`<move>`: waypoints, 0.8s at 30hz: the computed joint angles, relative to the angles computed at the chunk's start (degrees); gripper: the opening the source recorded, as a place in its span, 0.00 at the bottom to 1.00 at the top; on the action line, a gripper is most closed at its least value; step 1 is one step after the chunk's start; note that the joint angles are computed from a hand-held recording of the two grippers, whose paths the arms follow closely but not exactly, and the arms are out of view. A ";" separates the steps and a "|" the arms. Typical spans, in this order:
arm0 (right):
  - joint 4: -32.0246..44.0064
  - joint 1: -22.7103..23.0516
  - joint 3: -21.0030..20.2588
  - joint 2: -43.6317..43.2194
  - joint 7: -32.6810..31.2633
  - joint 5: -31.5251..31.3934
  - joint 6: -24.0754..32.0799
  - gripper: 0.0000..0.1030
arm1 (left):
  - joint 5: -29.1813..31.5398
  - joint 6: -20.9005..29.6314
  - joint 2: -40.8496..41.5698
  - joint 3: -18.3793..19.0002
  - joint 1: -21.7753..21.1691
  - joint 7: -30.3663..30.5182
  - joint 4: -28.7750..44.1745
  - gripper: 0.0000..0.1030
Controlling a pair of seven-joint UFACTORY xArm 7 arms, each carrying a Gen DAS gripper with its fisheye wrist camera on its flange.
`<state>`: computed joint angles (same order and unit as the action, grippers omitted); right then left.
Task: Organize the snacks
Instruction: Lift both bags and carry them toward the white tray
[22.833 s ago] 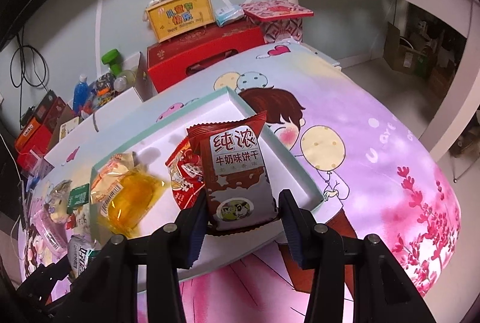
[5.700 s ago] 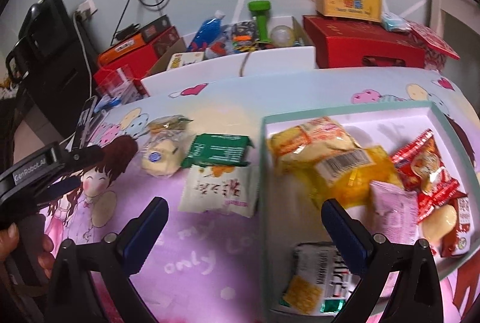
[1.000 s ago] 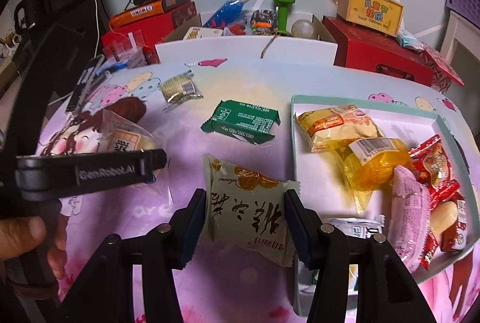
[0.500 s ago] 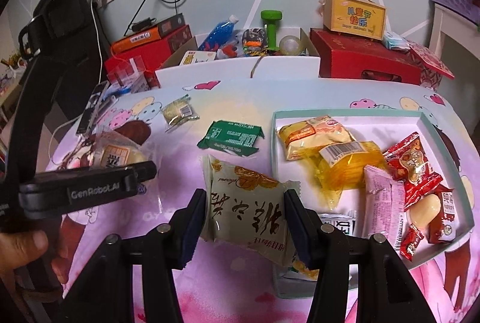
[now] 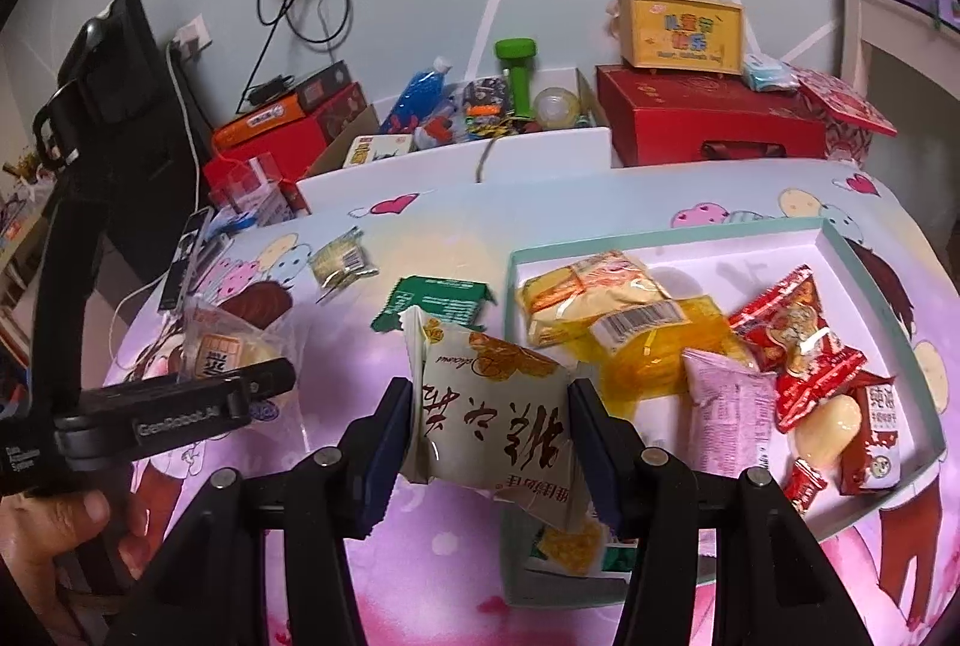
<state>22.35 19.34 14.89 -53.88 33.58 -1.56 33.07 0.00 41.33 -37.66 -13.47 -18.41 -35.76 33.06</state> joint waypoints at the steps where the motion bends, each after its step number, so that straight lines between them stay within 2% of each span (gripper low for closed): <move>1: -0.27 0.09 -0.55 -0.63 -0.05 0.22 0.08 0.54 | 0.43 0.21 0.12 -0.48 0.29 -0.45 0.27 0.69; 10: -1.38 -2.87 -2.85 -4.55 -1.00 0.33 0.79 0.54 | 5.13 1.37 0.79 -3.77 0.63 -2.71 3.57 0.69; 17: -1.65 -5.60 -3.45 -7.43 -1.88 -0.41 2.10 0.54 | 5.83 -0.46 1.12 -4.48 -0.67 -2.91 5.04 0.69; 24: -2.43 -10.73 -4.73 -11.92 -2.46 -2.06 4.73 0.54 | 5.40 -3.51 2.71 -5.18 -2.44 -3.01 6.49 0.69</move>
